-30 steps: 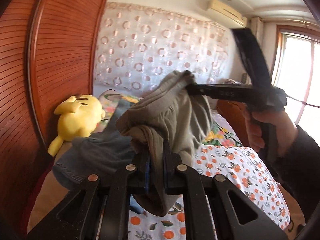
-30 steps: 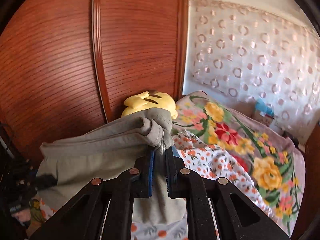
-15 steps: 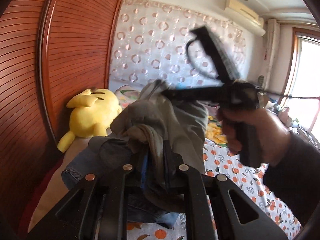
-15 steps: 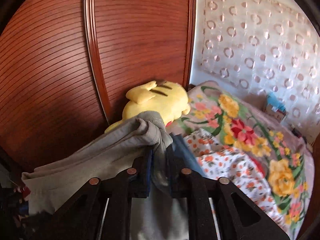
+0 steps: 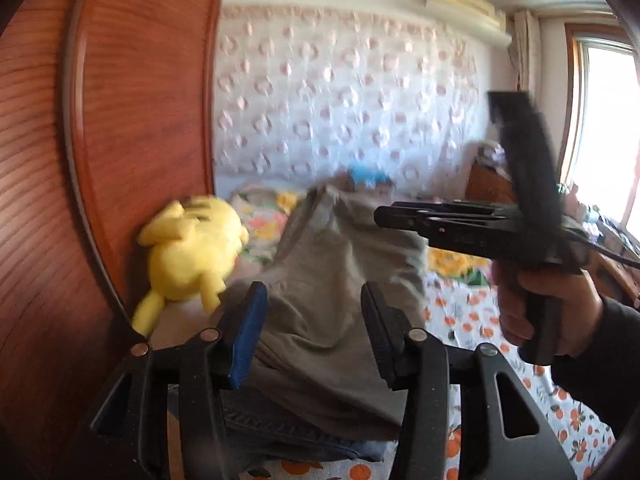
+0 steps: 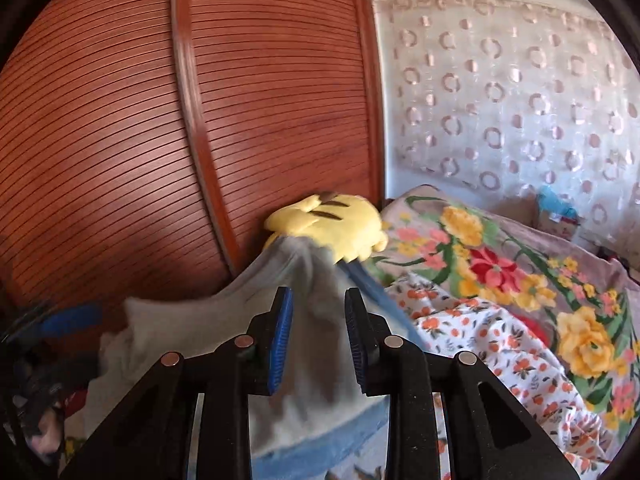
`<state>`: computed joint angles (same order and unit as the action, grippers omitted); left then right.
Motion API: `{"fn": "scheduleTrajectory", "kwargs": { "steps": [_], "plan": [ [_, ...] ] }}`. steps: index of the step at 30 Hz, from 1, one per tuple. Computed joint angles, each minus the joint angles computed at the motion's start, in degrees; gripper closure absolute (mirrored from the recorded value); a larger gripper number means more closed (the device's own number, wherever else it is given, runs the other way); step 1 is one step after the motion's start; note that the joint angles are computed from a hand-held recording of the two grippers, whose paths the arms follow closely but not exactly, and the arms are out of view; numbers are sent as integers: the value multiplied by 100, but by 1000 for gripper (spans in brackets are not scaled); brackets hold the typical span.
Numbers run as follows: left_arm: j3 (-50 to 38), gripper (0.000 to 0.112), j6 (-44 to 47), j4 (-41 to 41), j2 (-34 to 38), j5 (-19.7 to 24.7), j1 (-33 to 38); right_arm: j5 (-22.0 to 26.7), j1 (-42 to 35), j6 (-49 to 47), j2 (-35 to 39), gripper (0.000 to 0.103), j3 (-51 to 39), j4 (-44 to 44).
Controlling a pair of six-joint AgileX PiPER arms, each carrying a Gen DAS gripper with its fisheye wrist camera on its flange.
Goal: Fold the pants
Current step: 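Lift the folded khaki pants with both grippers and carry them onto the jeans stack, then lower the khaki pants onto the jeans stack and open both grippers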
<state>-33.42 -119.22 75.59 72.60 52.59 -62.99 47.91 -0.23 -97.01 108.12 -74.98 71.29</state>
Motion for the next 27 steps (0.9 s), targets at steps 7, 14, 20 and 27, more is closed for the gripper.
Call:
{"fn": "scheduleTrajectory", "kwargs": {
  "steps": [7,14,20,27],
  "plan": [
    [208,63,464,-62,253,-1346,1044,-154,58,973,788,75,-1011,-691],
    [-29,62,589,-354,444,-665,515,-275,78,806,530,75,-602,-300],
    [-436,62,518,-534,603,114,-334,47,-677,-620,-601,75,1253,736],
    [-1082,62,440,-513,1165,553,-999,668,-2198,-1717,-1721,74,2848,811]
  ]
}}
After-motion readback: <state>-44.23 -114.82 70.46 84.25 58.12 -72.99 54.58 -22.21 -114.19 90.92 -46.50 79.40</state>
